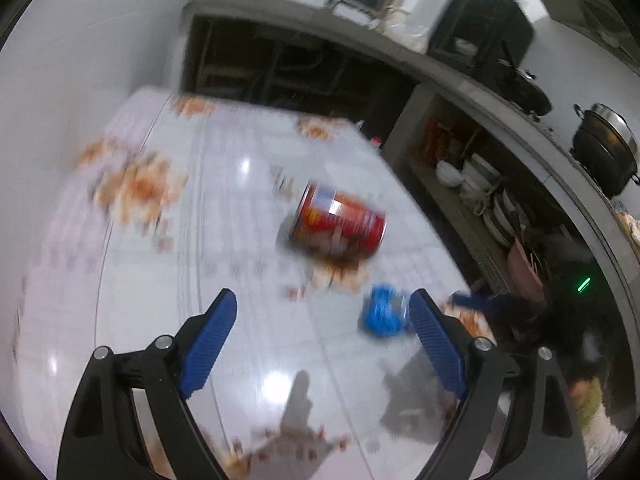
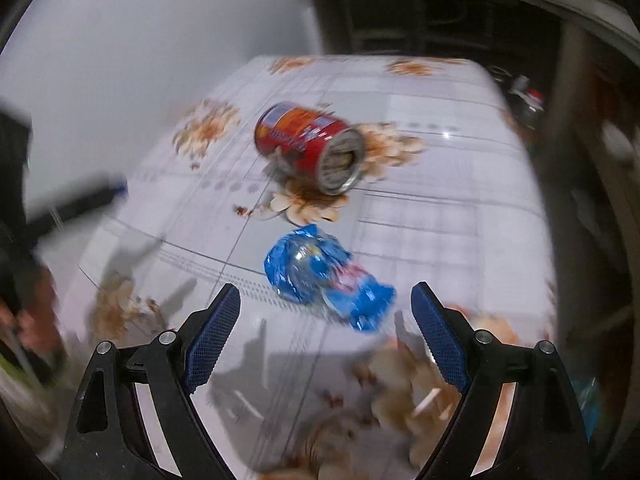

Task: Collect trash
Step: 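Grasp the red can with the left tool and lift it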

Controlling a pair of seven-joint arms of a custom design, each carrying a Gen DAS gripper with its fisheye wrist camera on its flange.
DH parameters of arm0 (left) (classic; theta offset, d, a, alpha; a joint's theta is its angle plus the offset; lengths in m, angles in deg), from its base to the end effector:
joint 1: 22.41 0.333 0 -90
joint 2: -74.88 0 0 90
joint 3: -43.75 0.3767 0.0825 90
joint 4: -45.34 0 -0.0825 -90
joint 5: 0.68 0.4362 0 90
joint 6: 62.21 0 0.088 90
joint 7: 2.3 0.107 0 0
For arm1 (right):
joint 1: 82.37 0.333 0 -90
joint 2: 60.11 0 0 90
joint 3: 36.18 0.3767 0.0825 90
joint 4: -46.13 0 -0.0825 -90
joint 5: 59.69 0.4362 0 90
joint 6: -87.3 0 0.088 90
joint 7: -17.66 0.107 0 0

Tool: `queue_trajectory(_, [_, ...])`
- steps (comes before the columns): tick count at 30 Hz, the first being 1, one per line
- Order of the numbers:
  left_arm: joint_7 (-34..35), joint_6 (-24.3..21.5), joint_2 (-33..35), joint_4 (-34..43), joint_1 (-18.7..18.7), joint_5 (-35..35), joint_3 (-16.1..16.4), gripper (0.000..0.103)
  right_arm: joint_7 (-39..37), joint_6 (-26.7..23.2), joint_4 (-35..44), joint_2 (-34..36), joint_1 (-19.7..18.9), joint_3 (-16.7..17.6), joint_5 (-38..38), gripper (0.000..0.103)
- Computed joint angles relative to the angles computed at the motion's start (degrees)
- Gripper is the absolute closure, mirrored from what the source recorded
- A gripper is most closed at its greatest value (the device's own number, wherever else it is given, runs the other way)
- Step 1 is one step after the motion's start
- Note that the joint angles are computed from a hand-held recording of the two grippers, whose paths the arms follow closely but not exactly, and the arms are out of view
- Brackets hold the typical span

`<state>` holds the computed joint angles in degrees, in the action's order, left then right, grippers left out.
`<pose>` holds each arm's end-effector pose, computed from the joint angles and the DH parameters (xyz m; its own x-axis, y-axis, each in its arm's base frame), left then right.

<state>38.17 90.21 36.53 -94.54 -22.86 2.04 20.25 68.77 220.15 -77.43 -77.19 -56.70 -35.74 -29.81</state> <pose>0.3764 -0.2178 0.6461 0.2069 -0.9120 0.3541 -0.6058 -0.4036 -0.6856 0.4779 0.2451 0.6183 0.7824 -0.6055 -0.1454 -0.5641 -0.5902 -0.5775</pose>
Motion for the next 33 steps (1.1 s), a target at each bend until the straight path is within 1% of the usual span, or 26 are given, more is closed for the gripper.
queue_trajectory(2, [1.7, 1.3, 3.1, 3.0, 2.2, 2.5, -0.3, 0.017, -1.6, 1.5, 0.6, 1.5, 0.4, 0.6, -0.8, 0.02])
queue_trajectory(4, [4.4, 2.9, 7.5, 6.2, 2.9, 4.2, 0.4, 0.017, -3.1, 3.1, 1.2, 3.0, 0.8, 1.3, -1.6, 0.02])
queue_trajectory(6, [6.8, 2.6, 12.9, 10.4, 4.6, 7.6, -0.2, 0.017, -3.5, 3.4, 1.9, 4.4, 0.8, 1.9, -2.8, 0.02])
queue_trajectory(7, [7.8, 2.4, 14.7, 11.8, 4.8, 9.4, -0.3, 0.017, -3.5, 3.4, 2.2, 5.0, 0.7, 2.2, -3.6, 0.02])
queue_trajectory(8, [9.6, 2.7, 16.4, 12.9, 4.2, 10.8, 0.1, 0.017, -3.8, 3.2, 2.2, 5.3, 0.6, 2.3, -3.9, 0.022])
queue_trajectory(9, [12.3, 3.3, 18.0, 13.6, 3.0, 11.7, 1.0, 0.017, -4.1, 2.8, 2.4, 5.7, 0.5, 2.5, -4.3, 0.026])
queue_trajectory(10, [16.2, 3.9, 19.5, 14.2, 1.6, 12.8, 2.0, 0.017, -4.2, 2.7, 2.3, 5.8, 0.4, 2.7, -5.0, 0.026])
queue_trajectory(12, [22.7, 3.9, 20.8, 14.4, -0.1, 16.5, 2.6, 0.017, -5.4, 4.2, 1.4, 5.4, 0.4, 2.8, -5.1, 0.032])
queue_trajectory(13, [24.8, 3.7, 21.1, 14.3, -0.6, 17.8, 2.8, 0.017, -6.4, 4.3, 1.2, 5.2, 0.5, 2.5, -4.4, 0.035])
queue_trajectory(15, [30.0, 1.7, 21.9, 14.4, -1.7, 20.8, 2.9, 0.016, -7.0, 4.4, 0.9, 4.9, 0.4, 2.2, -3.8, 0.047])
queue_trajectory(17, [31.7, -0.5, 22.6, 14.9, -2.0, 23.6, 2.5, 0.015, -7.4, 4.0, 0.8, 4.5, 0.1, 1.7, -3.3, 0.054])
queue_trajectory(18, [33.1, -1.2, 23.2, 15.2, -2.6, 23.8, 3.0, 0.015, -7.5, 3.7, 0.6, 4.3, 0.0, 1.6, -3.2, 0.056])
queue_trajectory(20, [35.9, -1.9, 24.1, 15.5, -4.0, 22.9, 4.3, 0.014, -7.5, 3.2, 0.0, 3.5, -0.5, 1.1, -2.8, 0.057])
queue_trajectory(21, [36.7, -2.7, 24.8, 16.0, -4.1, 23.7, 4.4, 0.013, -7.3, 3.1, -0.2, 3.2, -0.6, 1.0, -2.8, 0.057])
queue_trajectory(24, [38.9, -6.9, 27.4, 18.6, -4.8, 26.5, 4.7, 0.013, -6.6, 2.6, -1.9, 1.3, -1.2, 0.2, -2.3, 0.057])
queue_trajectory(25, [39.2, -7.5, 28.1, 19.2, -5.4, 27.2, 4.9, 0.013, -6.5, 2.6, -2.7, 0.5, -1.4, -0.2, -2.1, 0.057])
queue_trajectory(28, [44.3, -10.2, 30.4, 21.4, -7.6, 26.3, 6.2, 0.013, -5.7, 2.8, -4.2, -1.1, -1.6, -1.1, -1.5, 0.057])
queue_trajectory(31, [45.6, -13.5, 32.7, 23.5, -9.0, 31.0, 6.3, 0.012, -4.8, 2.1, -4.8, -1.8, -1.7, -2.2, 0.2, 0.057])
queue_trajectory(33, [44.3, -15.3, 34.0, 24.8, -9.9, 33.9, 6.6, 0.016, -4.5, 1.9, -5.2, -2.4, -1.7, -2.6, 1.2, 0.057])
